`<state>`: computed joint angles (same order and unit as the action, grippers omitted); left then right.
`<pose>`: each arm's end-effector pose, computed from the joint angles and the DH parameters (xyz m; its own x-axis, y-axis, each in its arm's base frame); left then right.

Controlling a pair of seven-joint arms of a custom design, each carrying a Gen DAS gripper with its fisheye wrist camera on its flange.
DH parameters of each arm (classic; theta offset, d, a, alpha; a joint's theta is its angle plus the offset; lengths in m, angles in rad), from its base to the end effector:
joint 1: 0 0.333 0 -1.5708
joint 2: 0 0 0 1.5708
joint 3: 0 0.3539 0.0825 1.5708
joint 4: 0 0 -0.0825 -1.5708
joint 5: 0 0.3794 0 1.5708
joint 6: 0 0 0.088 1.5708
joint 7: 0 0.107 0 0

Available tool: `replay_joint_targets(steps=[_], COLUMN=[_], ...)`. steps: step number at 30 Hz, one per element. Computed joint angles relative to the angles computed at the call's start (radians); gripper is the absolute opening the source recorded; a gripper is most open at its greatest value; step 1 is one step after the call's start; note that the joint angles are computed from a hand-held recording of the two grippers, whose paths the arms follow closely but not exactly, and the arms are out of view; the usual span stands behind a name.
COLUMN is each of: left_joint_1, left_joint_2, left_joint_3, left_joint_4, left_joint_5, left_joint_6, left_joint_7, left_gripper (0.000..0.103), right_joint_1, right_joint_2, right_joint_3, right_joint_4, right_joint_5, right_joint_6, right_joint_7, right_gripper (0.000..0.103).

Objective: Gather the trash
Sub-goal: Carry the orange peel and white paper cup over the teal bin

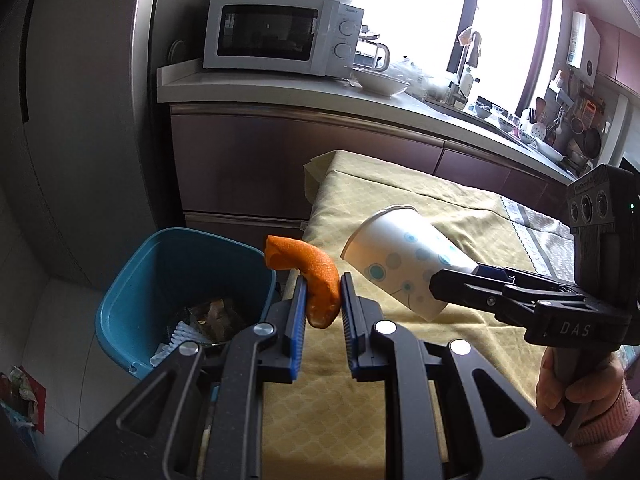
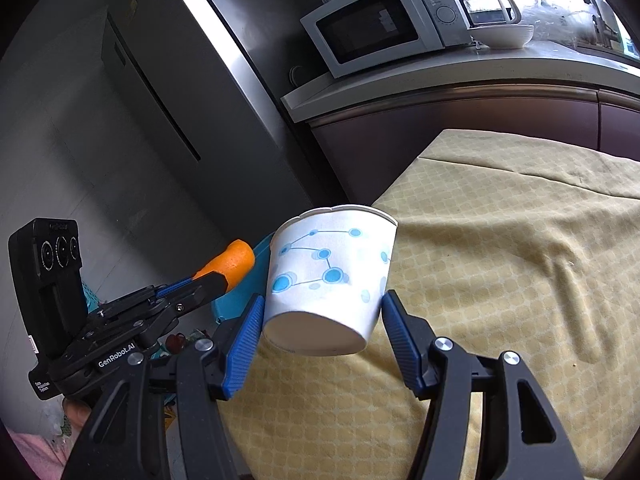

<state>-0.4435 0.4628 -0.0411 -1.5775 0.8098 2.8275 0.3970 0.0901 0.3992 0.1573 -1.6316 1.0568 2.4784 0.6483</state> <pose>0.6391 -0.3711 0.4884 -0.0596 -0.9823 0.1775 -0.6413 -0.0986 -0.7609 0.6974 0.1551 0.4753 0.5262 -0.7143 -0.4614 -0.7364 -0.1115 -0.6672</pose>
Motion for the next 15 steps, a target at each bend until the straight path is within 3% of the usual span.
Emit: replay_joint_targets(steps=[15], left_joint_1=[0.009], left_joint_2=[-0.016], left_joint_3=[0.007], left_joint_4=[-0.024], left_joint_5=[0.015], left_joint_6=[0.0], left_joint_7=[-0.027], left_gripper=[0.017], right_joint_1=[0.004], right_joint_2=[0.031], right_joint_3=[0.005], right_joint_4=[0.042], right_joint_5=[-0.042], right_joint_6=[-0.027], right_joint_7=[0.015], right_gripper=[0.058])
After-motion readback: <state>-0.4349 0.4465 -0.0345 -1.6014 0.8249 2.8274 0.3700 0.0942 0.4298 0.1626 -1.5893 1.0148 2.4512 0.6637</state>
